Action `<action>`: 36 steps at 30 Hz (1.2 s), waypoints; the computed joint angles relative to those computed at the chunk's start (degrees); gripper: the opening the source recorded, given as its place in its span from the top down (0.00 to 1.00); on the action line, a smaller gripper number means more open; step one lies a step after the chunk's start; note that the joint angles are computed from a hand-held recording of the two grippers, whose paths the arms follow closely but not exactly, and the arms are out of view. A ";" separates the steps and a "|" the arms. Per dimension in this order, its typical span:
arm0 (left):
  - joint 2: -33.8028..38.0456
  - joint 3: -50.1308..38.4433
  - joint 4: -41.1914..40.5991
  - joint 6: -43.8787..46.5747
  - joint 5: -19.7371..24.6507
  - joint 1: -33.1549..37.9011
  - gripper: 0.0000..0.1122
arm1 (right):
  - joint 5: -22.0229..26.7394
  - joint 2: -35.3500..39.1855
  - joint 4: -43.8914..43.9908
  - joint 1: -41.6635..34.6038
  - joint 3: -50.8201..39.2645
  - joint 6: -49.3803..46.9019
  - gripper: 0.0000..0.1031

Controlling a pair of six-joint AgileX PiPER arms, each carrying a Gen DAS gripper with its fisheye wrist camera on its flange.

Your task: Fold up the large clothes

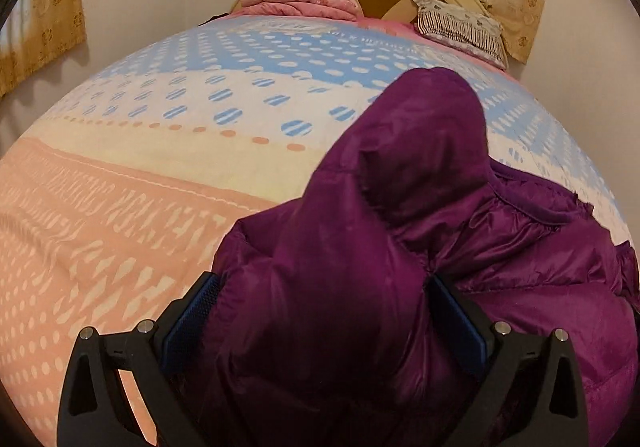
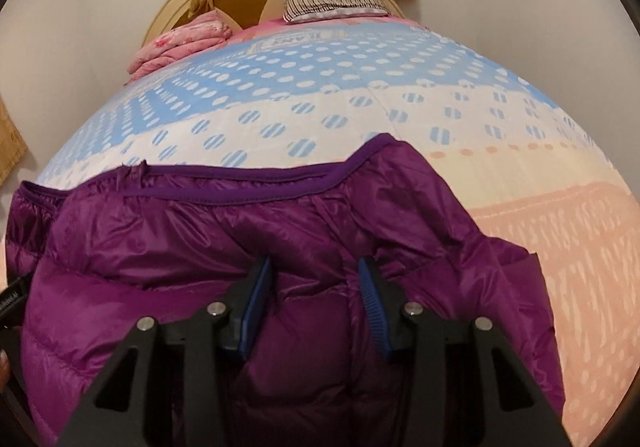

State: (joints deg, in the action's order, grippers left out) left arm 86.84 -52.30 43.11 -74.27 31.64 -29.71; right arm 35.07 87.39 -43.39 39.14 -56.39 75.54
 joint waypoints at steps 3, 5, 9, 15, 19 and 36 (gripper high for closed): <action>0.60 -1.01 -2.63 2.28 0.56 -0.09 0.09 | -0.34 0.39 1.17 -0.60 -0.13 -0.59 0.55; 1.32 -2.04 -3.68 3.18 0.94 -0.11 0.09 | -0.50 0.87 2.00 -1.05 -0.39 -1.35 0.55; 1.47 -2.18 -5.42 4.96 0.33 0.59 0.09 | 0.12 1.98 3.07 -1.29 -1.32 -2.70 0.55; 2.26 -3.02 -5.99 6.01 1.26 0.44 0.09 | 2.05 3.39 3.61 -0.80 -2.77 -3.93 0.55; 3.08 -7.50 -7.77 9.18 8.26 -0.99 0.09 | 6.72 3.60 6.27 0.04 -5.75 -7.54 0.55; 14.71 -18.97 4.00 2.95 15.28 -1.35 0.09 | 9.55 9.72 1.19 -1.50 -10.52 -4.75 0.51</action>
